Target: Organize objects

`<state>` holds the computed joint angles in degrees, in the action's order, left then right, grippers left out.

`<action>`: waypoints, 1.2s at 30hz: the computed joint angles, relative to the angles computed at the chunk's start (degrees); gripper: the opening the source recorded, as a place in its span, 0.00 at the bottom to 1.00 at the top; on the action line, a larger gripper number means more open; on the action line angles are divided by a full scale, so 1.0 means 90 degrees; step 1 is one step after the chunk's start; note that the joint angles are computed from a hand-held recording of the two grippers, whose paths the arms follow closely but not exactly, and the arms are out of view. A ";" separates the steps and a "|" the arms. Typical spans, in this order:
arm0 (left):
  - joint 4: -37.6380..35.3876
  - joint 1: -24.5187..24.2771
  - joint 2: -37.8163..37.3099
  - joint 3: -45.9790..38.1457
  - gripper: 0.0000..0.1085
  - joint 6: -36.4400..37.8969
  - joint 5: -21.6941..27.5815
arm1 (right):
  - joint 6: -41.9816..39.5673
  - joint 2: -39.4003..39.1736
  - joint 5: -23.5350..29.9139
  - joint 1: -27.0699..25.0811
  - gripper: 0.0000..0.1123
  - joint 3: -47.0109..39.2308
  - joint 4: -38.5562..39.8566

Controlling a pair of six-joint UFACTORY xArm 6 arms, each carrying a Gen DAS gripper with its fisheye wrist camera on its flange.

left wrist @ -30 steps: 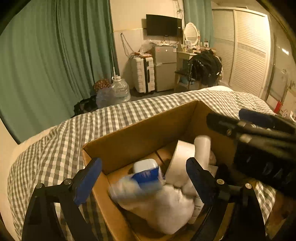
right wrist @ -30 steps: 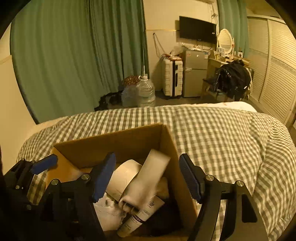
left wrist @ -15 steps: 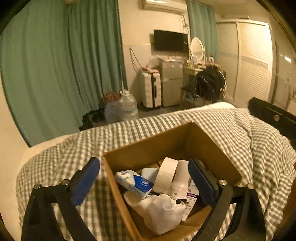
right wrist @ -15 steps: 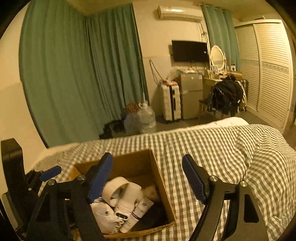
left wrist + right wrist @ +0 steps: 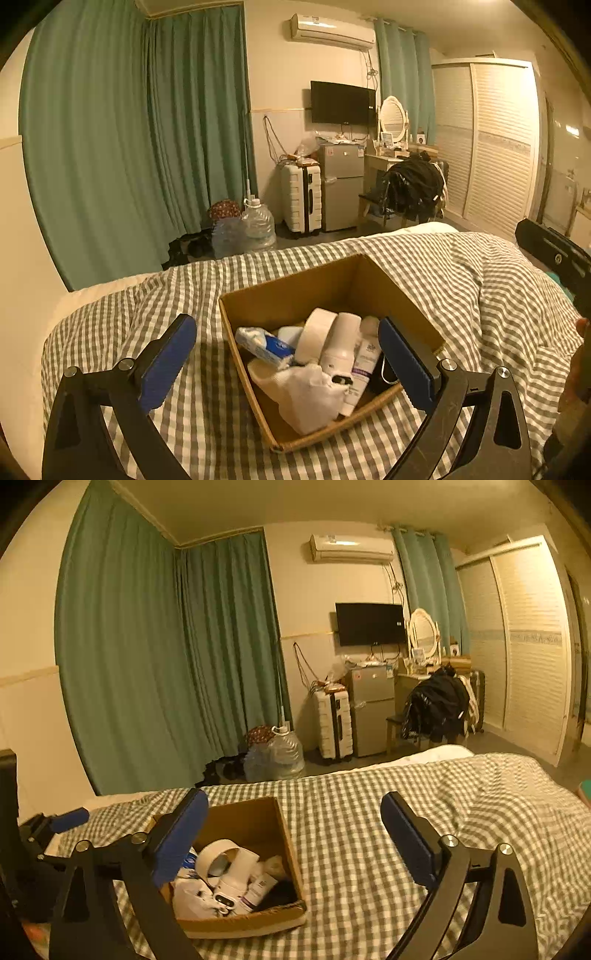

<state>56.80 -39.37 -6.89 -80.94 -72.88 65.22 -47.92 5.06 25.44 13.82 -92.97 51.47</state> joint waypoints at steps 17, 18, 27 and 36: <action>0.0492 -0.0583 -0.0115 0.0409 0.94 -0.1029 0.0957 | -0.1906 -0.0318 -0.0727 0.0425 0.91 0.0884 0.0885; 0.0467 -0.0569 -0.0132 0.0422 0.94 -0.1064 0.0957 | -0.1868 -0.0305 -0.0710 0.0425 0.91 0.0874 0.0828; 0.0596 -0.0636 -0.0154 0.0402 0.94 -0.1196 0.1152 | -0.1631 -0.0214 -0.0594 0.0434 0.91 0.0871 0.0513; 0.0543 -0.0649 -0.0135 0.0362 0.94 -0.1164 0.1183 | -0.1470 -0.0209 -0.0622 0.0455 0.91 0.0907 0.0304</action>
<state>61.68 -45.22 -8.11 -77.68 -83.36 75.87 -61.15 3.17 19.84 17.91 -84.81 54.21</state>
